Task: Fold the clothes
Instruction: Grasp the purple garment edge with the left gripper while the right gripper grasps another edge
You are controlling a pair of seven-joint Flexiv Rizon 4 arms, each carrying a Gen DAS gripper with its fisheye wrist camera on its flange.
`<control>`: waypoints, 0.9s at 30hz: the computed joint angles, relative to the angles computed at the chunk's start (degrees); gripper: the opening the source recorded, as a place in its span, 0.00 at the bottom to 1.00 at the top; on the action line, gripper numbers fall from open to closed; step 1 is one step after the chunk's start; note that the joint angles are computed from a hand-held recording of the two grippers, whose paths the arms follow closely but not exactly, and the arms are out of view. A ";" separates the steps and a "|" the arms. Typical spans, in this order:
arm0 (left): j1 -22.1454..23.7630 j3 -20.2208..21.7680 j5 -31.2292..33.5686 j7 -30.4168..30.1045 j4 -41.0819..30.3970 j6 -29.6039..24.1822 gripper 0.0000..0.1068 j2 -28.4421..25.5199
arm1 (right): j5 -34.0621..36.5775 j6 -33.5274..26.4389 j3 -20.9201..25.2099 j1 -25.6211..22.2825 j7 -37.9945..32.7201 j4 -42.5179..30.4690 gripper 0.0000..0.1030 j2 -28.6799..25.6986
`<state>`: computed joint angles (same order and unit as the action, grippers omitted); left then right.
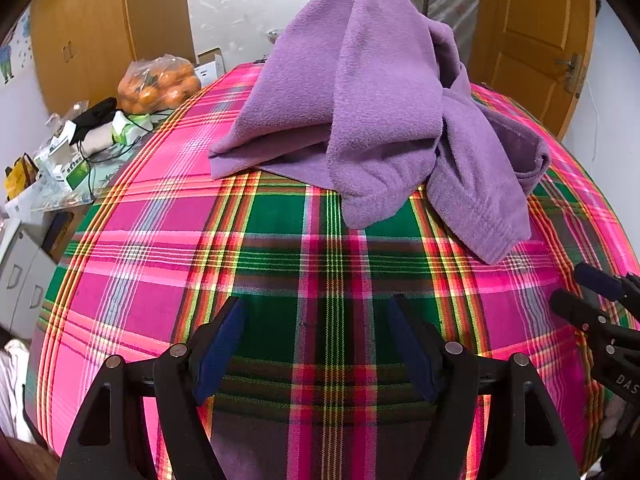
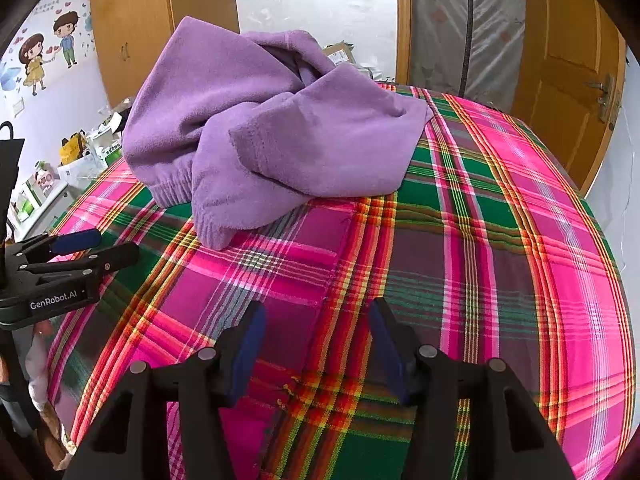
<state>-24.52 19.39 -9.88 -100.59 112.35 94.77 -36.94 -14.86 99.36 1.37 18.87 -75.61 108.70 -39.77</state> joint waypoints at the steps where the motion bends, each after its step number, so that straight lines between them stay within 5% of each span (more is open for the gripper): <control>1: 0.36 -0.34 0.11 0.17 0.03 0.11 0.70 0.04 | -0.24 -0.19 0.73 -0.63 -0.24 -0.14 0.57 -0.05; 11: 6.52 -6.61 0.87 4.48 1.32 2.05 0.70 1.13 | -0.67 -1.78 1.04 -0.48 -0.60 -0.70 0.63 0.04; 15: 12.05 -12.76 0.58 7.00 2.43 3.57 0.70 1.88 | -0.93 -2.52 3.57 -2.49 -0.86 -1.71 0.63 -0.36; 23: 23.19 -25.05 1.90 11.58 1.31 9.13 0.70 0.95 | -2.07 -6.86 17.13 -11.70 -5.04 -8.17 0.62 -4.11; 27: 24.85 -26.54 2.04 14.39 -2.04 7.77 0.66 -0.63 | -0.69 -10.17 22.69 -14.61 -8.30 -11.89 0.62 -6.42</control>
